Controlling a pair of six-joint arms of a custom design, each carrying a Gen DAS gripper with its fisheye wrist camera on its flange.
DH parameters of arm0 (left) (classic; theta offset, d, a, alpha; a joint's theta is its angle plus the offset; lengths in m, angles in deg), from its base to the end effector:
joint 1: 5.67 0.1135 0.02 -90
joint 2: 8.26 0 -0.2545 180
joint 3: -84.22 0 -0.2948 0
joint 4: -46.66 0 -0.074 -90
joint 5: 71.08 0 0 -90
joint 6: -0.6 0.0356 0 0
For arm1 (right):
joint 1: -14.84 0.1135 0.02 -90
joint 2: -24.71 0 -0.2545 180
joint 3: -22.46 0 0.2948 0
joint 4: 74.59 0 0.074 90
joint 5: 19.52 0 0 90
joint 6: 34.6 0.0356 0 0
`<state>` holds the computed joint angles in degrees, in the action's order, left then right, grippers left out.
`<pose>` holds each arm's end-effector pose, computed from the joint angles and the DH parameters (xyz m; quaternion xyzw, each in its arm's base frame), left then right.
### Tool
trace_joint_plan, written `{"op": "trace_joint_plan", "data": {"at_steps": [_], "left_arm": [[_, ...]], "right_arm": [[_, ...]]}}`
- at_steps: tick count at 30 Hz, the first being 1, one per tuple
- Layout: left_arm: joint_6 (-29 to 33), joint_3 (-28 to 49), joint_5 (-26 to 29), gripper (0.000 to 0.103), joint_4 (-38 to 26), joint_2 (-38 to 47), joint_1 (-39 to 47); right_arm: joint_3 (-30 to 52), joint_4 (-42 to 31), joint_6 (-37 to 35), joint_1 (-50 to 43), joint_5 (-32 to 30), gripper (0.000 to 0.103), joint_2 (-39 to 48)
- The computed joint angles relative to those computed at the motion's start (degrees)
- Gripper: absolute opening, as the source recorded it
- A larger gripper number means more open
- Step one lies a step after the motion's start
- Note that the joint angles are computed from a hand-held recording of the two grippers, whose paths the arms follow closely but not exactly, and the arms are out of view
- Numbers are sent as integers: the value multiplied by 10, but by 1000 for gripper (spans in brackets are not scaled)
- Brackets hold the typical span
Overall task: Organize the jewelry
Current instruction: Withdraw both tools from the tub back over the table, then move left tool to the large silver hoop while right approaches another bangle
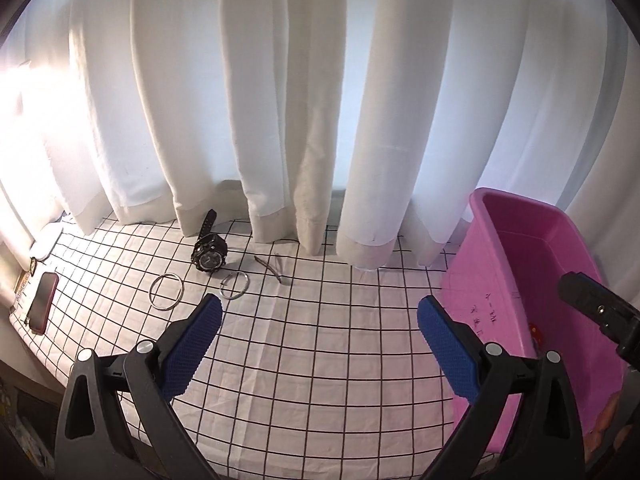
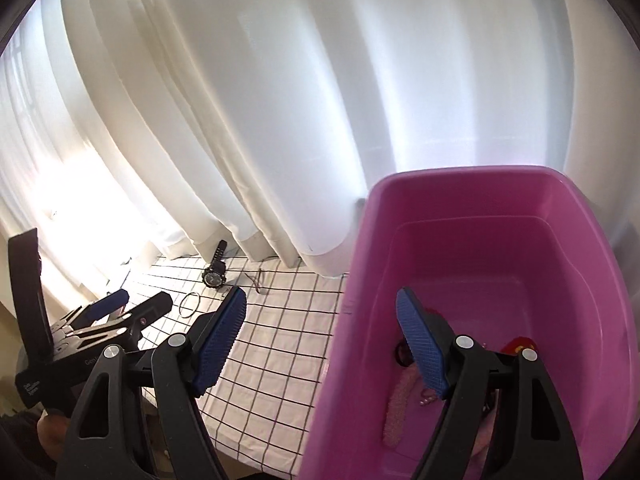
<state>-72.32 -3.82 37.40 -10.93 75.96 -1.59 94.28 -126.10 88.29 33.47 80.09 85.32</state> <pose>0.3559 0.0141 0.3240 0.1597 0.9149 -0.0860 0.3607 0.2554 0.0798 0.3220 0.1472 0.8929 0.1135 0.4102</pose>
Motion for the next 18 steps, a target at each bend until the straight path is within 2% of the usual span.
{"op": "trace_joint_plan", "data": {"at_steps": [3,8,11,18], "left_arm": [[45,23,12,96,9,40,59],[96,83,24,96,36,138,147],[104,150,25,96,35,218,180],[141,352,40,96,-15,416,221]], "right_arm": [[43,20,11,51,40,79,48],[136,35,33,115,84,80,165],[195,33,46,136,87,80,245],[328,18,106,154,85,81,437]]}}
